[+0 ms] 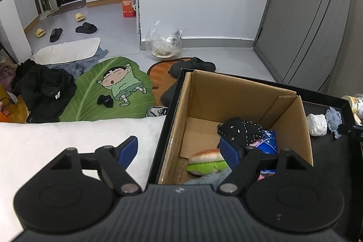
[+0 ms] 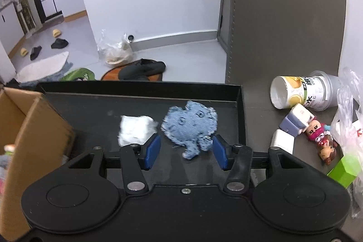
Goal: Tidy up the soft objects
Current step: 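Move the right gripper to the denim octopus plush and grasp it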
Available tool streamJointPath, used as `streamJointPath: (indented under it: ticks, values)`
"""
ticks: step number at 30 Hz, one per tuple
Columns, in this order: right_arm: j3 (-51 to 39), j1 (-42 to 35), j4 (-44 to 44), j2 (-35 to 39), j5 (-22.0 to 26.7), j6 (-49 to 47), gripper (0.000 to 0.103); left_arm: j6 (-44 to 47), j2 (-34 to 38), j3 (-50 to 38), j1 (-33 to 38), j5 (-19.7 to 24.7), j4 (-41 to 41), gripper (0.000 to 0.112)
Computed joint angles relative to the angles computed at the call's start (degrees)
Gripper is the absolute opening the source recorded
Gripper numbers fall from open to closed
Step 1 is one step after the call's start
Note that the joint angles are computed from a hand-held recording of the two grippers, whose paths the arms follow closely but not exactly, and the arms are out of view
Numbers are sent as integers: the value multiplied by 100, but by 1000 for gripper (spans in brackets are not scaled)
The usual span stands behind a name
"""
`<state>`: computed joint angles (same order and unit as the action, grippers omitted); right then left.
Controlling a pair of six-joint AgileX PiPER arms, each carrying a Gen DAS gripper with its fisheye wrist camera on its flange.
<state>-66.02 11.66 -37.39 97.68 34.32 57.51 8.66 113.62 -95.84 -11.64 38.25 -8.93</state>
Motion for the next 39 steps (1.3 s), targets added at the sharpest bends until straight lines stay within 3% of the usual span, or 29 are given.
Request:
streamJointPath:
  ticks: [9,11,13,15,16,30,39]
  values:
    - [-45,-174,-178,380,-275,66,51,-242,201,-220,-127,92,308,78]
    - [-29,-218,-61,419,-335,-45,47,-286,228,-261,-135,126,338,78]
    - [43,-248,-72,398,-415,-10,32,-287,240,-286,-128,157,326,78]
    - [66,-253,-23,364,-426,-57,7,-290,240,-290,-129,164,329,78]
    - [88,-274,75,336,-458,-114,6,-289,239,-291,-128,163,327,78]
    - [388,-79,-16,-305,-340,322,1,-340,155,-213,-59,132,329,78]
    - [191,394,43,-620,202,482,1,-58,47,-59,13,77,119,78]
